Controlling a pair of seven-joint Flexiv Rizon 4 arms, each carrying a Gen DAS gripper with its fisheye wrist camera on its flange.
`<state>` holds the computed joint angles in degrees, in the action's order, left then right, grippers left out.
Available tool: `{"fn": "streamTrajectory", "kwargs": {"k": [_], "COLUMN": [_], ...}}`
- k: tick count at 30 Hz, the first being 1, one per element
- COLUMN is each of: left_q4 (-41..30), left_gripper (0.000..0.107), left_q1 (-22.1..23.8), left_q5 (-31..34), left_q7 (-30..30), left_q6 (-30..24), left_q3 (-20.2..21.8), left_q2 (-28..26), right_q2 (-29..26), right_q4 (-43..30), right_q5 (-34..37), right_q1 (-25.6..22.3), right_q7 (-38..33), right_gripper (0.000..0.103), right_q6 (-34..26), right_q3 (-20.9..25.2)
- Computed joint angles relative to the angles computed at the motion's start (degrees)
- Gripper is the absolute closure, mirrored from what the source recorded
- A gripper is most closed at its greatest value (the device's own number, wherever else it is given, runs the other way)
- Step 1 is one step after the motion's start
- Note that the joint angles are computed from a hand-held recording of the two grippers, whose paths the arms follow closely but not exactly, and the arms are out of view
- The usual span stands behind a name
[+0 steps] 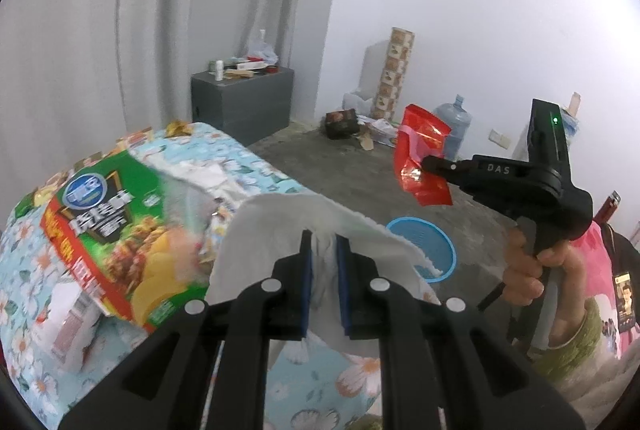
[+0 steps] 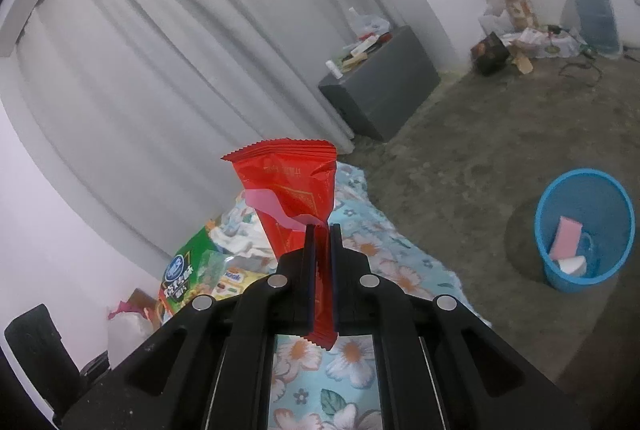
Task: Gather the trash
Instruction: 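Carry tissue and red wrapper to the wastebasket and release both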
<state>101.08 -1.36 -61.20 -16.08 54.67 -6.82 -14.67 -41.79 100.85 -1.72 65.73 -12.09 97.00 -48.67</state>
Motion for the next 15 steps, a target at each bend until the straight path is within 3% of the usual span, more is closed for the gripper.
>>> {"fn": "streamTrajectory", "kwargs": {"k": [15], "left_q4": [-6.98], "left_gripper": [0.096], "left_q1": [-1.65], "left_q5": [6.12], "left_q7": [-2.12], "left_q6": [-2.29], "left_q3": [-3.02], "left_q2": [-5.64], "right_q2": [-0.12], "right_q4": [5.89], "right_q5": [5.11], "right_q1": [4.32], "right_q7": [0.21], "right_gripper": [0.098], "right_q6": [1.28], "right_q3": [-5.22]}}
